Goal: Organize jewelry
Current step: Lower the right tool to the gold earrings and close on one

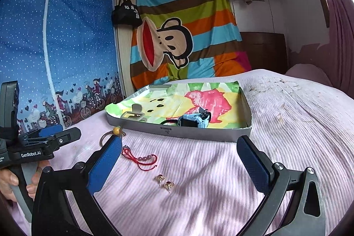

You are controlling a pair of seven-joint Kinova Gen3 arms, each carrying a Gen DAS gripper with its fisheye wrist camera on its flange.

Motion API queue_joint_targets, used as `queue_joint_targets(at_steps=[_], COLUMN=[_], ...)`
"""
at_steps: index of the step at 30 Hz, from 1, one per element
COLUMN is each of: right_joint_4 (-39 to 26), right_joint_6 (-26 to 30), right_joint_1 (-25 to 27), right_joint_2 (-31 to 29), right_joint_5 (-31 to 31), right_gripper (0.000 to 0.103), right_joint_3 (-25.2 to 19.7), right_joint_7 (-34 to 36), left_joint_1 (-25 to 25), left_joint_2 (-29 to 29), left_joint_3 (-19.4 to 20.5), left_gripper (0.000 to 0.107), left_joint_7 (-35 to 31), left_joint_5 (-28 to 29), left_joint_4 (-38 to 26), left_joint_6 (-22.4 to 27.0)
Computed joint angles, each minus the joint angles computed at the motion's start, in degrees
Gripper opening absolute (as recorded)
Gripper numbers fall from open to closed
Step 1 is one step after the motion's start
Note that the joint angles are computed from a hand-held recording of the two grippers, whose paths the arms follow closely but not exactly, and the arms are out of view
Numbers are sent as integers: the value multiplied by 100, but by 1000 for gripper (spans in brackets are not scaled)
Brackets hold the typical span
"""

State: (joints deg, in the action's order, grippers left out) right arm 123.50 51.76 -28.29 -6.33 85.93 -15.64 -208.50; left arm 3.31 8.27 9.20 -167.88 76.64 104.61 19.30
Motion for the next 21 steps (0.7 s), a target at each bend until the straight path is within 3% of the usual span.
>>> queue_joint_targets(at_steps=[9,18,21], right_joint_4=[-278,-358,-407], right_joint_6=[-177,-829,-923], right_joint_1=[75,330,351], right_joint_2=[125,232,286], right_joint_5=[-787,-1261,-1345], right_gripper=[102,101,90], right_joint_3=[80,207,223], right_joint_7=[925,1400,1550], left_joint_1=[-166,-447,-465], left_joint_2=[130,368,400], left_joint_3=[-47,23,46], left_gripper=[103,102,96], left_joint_7=[707,845,794], left_joint_5=[-715,-910,-961], left_joint_4=[-121,-275,-312], left_joint_6=[541,1177,1284])
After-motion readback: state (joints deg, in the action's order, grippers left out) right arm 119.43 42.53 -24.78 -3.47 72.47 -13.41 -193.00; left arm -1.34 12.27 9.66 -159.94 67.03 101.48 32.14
